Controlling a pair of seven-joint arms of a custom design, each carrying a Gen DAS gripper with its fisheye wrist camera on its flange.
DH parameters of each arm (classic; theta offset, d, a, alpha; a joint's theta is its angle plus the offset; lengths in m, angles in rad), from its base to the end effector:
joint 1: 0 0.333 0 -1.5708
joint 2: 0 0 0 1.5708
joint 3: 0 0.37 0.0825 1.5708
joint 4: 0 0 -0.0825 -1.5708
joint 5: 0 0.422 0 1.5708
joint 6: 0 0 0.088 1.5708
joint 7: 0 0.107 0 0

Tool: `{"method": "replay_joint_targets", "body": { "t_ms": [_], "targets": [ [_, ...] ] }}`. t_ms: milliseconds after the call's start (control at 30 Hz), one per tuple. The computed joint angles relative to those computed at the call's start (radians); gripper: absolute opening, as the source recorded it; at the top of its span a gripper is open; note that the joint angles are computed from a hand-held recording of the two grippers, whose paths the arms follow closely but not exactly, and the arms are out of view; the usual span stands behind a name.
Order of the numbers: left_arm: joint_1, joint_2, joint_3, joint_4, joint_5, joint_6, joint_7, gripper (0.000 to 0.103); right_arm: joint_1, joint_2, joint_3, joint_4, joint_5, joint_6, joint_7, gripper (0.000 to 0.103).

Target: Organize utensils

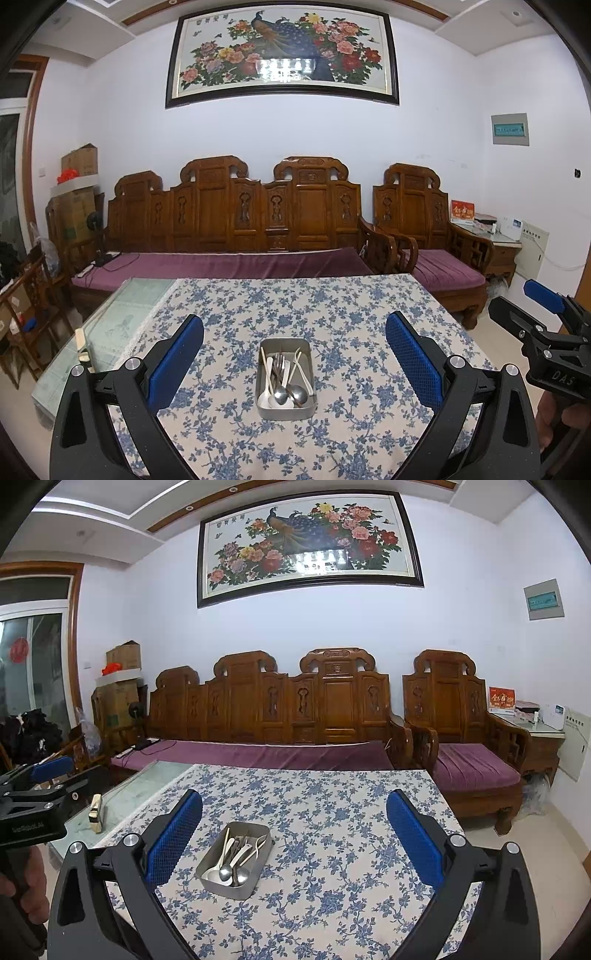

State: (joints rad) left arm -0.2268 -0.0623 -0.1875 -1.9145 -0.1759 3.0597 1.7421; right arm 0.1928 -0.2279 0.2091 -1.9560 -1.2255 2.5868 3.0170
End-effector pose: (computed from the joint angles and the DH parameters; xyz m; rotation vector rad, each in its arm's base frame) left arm 0.5705 -0.2403 0.7120 -1.1769 1.8302 -1.2599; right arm 0.5075 0.2505 0.7082 -1.2810 1.5823 -1.1308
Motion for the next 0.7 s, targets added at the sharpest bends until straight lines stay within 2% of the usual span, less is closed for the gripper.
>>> {"method": "replay_joint_targets", "body": {
  "t_ms": [700],
  "targets": [
    [-0.004,-0.002,0.001,0.001,-0.009,-0.001,0.009,0.095,0.000,-0.001,0.000,-0.001,0.002,0.001,0.000,0.100]
  ]
}}
